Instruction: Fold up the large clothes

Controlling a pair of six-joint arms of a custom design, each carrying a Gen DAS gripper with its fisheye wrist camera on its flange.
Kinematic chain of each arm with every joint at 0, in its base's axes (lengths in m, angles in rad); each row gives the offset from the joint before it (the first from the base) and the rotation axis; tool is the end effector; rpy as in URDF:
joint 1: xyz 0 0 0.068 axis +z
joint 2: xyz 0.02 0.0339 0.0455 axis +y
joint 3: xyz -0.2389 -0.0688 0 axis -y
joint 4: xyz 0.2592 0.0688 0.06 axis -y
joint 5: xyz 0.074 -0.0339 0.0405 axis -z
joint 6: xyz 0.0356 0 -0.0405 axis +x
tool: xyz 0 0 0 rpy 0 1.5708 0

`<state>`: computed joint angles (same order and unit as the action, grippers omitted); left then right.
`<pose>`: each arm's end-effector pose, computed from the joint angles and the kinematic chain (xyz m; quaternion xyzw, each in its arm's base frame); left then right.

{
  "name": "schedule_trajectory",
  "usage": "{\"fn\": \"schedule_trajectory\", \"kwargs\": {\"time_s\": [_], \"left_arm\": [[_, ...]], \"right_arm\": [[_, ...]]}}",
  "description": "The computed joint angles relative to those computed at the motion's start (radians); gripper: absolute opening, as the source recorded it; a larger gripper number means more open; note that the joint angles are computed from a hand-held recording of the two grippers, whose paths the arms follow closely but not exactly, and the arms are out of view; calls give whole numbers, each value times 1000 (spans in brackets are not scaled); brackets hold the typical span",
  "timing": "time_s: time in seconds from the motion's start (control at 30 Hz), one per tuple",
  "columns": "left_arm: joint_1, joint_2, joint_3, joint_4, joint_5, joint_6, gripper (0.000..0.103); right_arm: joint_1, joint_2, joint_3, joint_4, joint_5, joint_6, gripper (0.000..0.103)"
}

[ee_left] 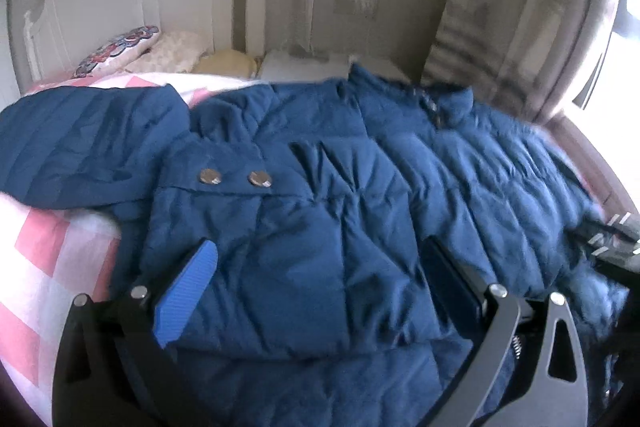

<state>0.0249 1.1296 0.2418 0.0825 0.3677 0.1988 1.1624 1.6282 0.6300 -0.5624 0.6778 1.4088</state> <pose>0.2027 -0.0078 0.0890 0.1472 0.9026 -0.1275 0.3838 0.1101 0.1982 0.0649 0.1176 0.9358 -0.0889 0.3204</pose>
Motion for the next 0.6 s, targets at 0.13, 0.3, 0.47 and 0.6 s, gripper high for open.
{"fn": "schedule_trajectory", "kwargs": {"time_s": [0.13,0.3,0.47,0.6], "left_arm": [[4,79,50,-18,2,-8,101],[-25,64,37,-10,-33,-4,101],[-17,59,35,-19,-18,-4,101],[-17,78,46,-23,-18,2,101]], "right_arm": [[-33,-146,-108,60,-50,39,59],[-54,-192,-49,-7,58,-24,63],[-324,-4,37,169,-93,-338,80],[-383,-7,60,147,-168,-317,80]]}}
